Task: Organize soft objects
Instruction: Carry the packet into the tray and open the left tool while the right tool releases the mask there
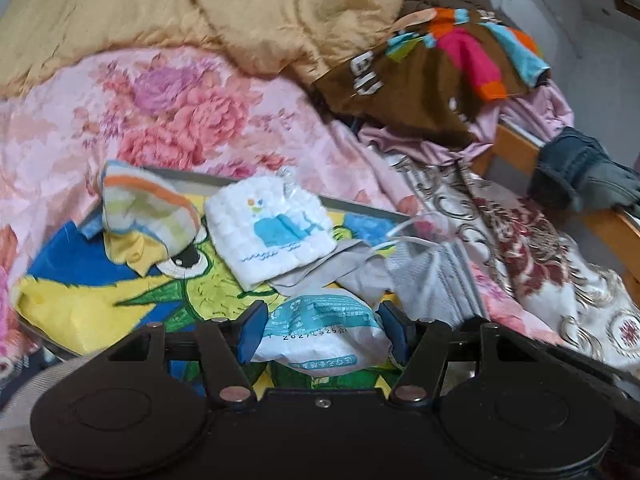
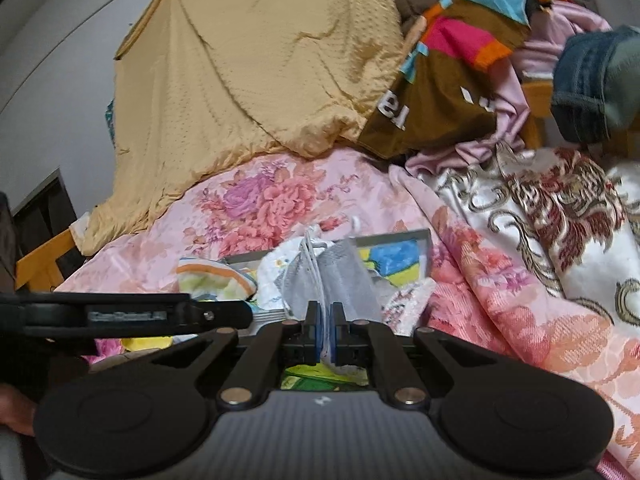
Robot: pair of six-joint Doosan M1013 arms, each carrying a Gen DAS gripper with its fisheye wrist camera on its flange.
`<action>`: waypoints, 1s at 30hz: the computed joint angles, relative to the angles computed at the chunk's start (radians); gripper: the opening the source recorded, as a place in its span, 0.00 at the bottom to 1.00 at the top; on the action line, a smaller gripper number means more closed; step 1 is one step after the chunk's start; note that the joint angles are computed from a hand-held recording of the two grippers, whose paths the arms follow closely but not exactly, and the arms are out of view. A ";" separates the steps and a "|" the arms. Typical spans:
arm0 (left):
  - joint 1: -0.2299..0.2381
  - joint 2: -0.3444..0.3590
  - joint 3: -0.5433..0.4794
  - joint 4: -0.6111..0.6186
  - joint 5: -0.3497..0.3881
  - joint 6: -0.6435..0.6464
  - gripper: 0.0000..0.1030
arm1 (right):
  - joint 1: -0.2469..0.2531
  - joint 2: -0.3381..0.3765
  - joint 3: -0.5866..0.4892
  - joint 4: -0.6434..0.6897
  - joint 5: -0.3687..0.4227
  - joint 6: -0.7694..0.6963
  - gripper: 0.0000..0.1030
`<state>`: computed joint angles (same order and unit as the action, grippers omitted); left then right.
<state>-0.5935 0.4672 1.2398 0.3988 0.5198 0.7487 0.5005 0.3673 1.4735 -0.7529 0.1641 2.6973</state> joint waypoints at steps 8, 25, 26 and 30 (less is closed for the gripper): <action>0.004 0.033 -0.032 -0.044 0.017 0.020 0.63 | -0.012 0.010 -0.016 0.386 0.026 -0.385 0.06; 0.010 0.007 0.005 -0.066 0.015 0.041 0.75 | -0.007 0.013 -0.029 0.453 0.069 -0.469 0.29; 0.010 0.003 0.009 -0.065 0.015 0.041 0.76 | -0.007 0.013 -0.029 0.447 0.070 -0.465 0.33; 0.009 -0.015 0.025 -0.056 0.019 0.042 0.81 | -0.002 0.013 -0.032 0.445 0.083 -0.479 0.40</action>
